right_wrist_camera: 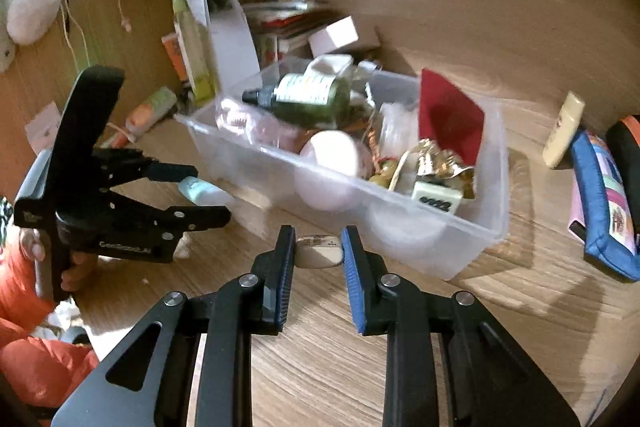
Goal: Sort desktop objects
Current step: 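Grasp the pale blue tube with the left tool while the right tool grasps a small tag, then carry the pale blue tube and tag into the clear box and release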
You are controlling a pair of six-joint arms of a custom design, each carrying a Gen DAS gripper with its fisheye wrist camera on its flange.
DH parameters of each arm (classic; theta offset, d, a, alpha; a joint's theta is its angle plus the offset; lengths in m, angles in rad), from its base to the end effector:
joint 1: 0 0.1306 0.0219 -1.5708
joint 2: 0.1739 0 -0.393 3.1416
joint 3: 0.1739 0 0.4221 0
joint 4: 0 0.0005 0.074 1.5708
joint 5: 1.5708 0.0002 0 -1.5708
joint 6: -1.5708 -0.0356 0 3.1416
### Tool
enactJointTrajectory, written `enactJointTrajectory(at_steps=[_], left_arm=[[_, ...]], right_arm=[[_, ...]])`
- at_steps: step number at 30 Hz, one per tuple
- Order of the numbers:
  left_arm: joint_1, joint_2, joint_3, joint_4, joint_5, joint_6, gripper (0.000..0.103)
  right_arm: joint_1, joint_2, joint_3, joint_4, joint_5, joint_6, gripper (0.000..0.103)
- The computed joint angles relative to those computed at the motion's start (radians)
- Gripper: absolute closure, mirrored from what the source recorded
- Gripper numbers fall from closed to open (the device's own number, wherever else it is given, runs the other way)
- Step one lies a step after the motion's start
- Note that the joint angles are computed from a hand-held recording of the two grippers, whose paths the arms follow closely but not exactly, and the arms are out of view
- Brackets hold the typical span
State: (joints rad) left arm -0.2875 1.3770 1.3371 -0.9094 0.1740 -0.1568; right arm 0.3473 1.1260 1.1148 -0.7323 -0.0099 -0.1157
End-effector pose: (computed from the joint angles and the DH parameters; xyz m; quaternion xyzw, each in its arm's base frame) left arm 0.4768 -0.1479 0.4179 0.2349 0.9193 -0.1025 0.2986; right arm 0.3944 0.1426 0.4302 -0.1078 0.9093 0.0966 0.3902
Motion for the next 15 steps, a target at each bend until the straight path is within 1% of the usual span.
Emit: enactJointTrajectory(at_steps=[3, 4, 9, 12, 15], left_arm=[[0.003, -0.029, 0.001, 0.022, 0.022, 0.023, 0.03], [0.048, -0.057, -0.024, 0.024, 0.059, -0.008, 0.03], [0.089, -0.101, -0.023, 0.033, 0.127, -0.018, 0.03], [0.065, -0.088, 0.01, 0.055, 0.124, 0.012, 0.03], [0.069, -0.083, 0.033, 0.057, 0.133, 0.018, 0.03]], right_arm=[[-0.012, 0.004, 0.02, 0.022, -0.008, -0.012, 0.081], [-0.017, -0.014, 0.011, 0.022, -0.013, -0.016, 0.081], [-0.031, -0.033, 0.014, 0.066, -0.03, -0.057, 0.081], [-0.036, -0.041, 0.016, 0.094, -0.035, -0.073, 0.081], [-0.043, -0.034, 0.031, 0.112, -0.043, -0.08, 0.081]])
